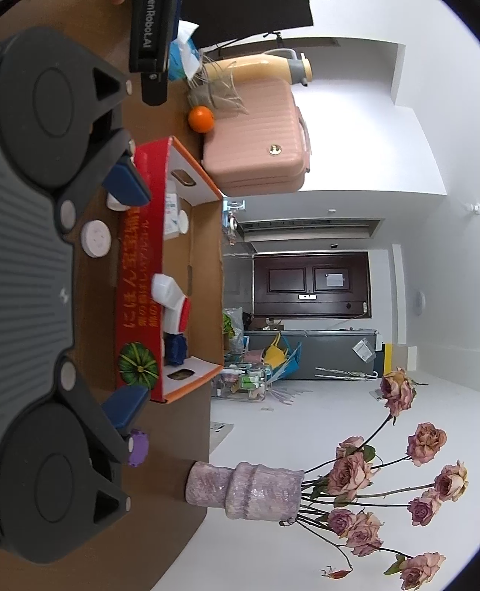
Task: Organize rigid objects
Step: 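Grasp the white round cap on the table with the right gripper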
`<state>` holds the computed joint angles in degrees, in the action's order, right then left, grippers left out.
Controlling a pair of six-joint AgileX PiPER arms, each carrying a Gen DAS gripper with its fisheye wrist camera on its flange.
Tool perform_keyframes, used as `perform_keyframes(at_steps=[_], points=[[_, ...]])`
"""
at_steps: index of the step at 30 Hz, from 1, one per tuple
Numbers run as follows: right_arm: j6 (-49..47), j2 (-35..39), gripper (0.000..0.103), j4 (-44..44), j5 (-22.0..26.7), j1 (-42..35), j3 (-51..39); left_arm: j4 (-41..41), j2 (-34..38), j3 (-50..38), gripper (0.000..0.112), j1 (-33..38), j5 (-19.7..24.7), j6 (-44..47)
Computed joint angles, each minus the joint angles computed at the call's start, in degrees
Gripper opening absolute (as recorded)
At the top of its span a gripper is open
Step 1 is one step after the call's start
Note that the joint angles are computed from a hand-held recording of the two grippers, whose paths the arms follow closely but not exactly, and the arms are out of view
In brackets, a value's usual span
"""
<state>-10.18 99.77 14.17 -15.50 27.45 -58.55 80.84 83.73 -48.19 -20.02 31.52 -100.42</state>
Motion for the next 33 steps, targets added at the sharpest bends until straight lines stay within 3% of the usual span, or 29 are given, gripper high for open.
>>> perform_keyframes(at_steps=[7, 15, 30, 33], points=[[-0.92, 0.48, 0.103, 1.44, -0.39, 1.14, 1.61, 0.70, -1.38, 3.72, 0.103, 0.87, -1.71, -1.21], [-1.69, 3.42, 0.103, 4.12, -2.22, 2.66, 2.43, 7.54, -0.67, 7.81, 0.103, 2.96, -4.96, -9.16], [-4.67, 5.09, 0.103, 7.60, -3.69, 3.66, 2.50, 10.91, -0.54, 8.97, 0.103, 4.41, -5.05, -14.69], [-1.21, 5.26, 0.103, 3.82, -1.93, 3.25, 1.77, 10.87, -0.80, 9.03, 0.103, 5.07, -5.28, -15.09]])
